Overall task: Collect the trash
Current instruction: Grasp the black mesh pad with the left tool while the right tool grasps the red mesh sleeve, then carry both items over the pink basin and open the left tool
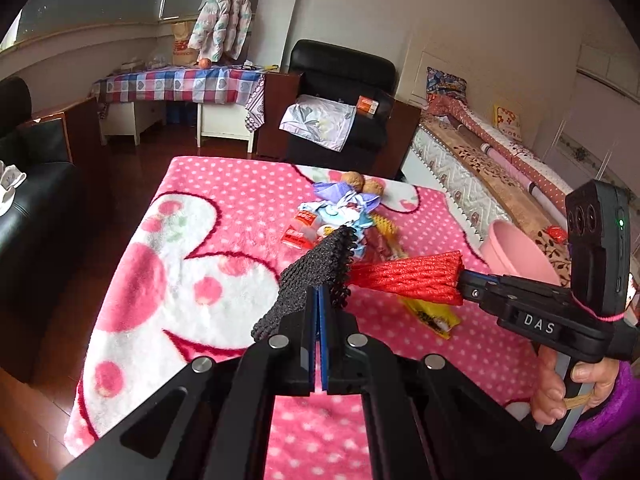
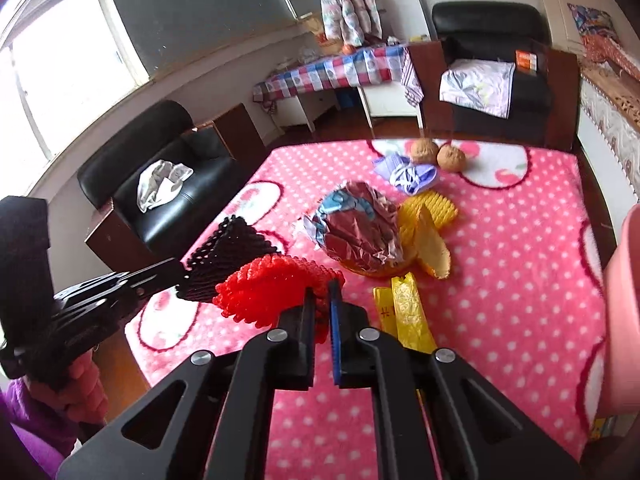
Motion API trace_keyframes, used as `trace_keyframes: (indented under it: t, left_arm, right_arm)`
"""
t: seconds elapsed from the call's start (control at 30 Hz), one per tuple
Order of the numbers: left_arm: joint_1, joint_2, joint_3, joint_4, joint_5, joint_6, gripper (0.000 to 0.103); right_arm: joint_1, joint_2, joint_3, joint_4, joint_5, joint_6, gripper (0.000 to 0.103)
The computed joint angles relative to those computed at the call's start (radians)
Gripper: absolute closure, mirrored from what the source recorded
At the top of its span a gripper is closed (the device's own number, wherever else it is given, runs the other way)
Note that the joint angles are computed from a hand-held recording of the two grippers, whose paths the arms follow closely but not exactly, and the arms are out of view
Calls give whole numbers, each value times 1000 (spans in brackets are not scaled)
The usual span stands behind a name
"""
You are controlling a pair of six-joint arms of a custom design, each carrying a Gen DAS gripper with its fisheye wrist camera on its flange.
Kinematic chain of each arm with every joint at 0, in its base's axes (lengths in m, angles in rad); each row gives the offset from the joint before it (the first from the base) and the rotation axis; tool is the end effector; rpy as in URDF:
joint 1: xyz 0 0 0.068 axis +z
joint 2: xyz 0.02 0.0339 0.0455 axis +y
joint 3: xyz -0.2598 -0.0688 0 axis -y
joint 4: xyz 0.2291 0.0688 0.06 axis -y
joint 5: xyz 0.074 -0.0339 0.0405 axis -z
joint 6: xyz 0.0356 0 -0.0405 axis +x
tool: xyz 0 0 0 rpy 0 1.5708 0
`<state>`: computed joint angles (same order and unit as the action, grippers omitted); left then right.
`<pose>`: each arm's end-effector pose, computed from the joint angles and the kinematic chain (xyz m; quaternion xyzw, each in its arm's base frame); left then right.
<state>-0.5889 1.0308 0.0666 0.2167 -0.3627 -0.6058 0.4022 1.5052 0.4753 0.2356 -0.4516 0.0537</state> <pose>0.1276 -0.0700 0.1094 -0.0798 0.9008 -0.0847 0.4184 0.2209 0.1109 0.1316 -0.2399 0.8737 0.2852 0.3126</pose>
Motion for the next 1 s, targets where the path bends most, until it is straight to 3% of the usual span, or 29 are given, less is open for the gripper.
trace_keyframes:
  t: [0.3, 0.67, 1.0]
  left_arm:
    - [-144, -36, 106, -116, -79, -37, 103]
    - [-240, 209, 300, -7, -72, 53, 103]
    - [-270, 512, 568, 107, 58, 177, 103]
  right_arm:
    - [-154, -169, -57, -70, -75, -10, 97]
    - [-453, -231, -70, -121, -165, -66, 97]
    - [-726, -159, -35, -93, -187, -128, 97]
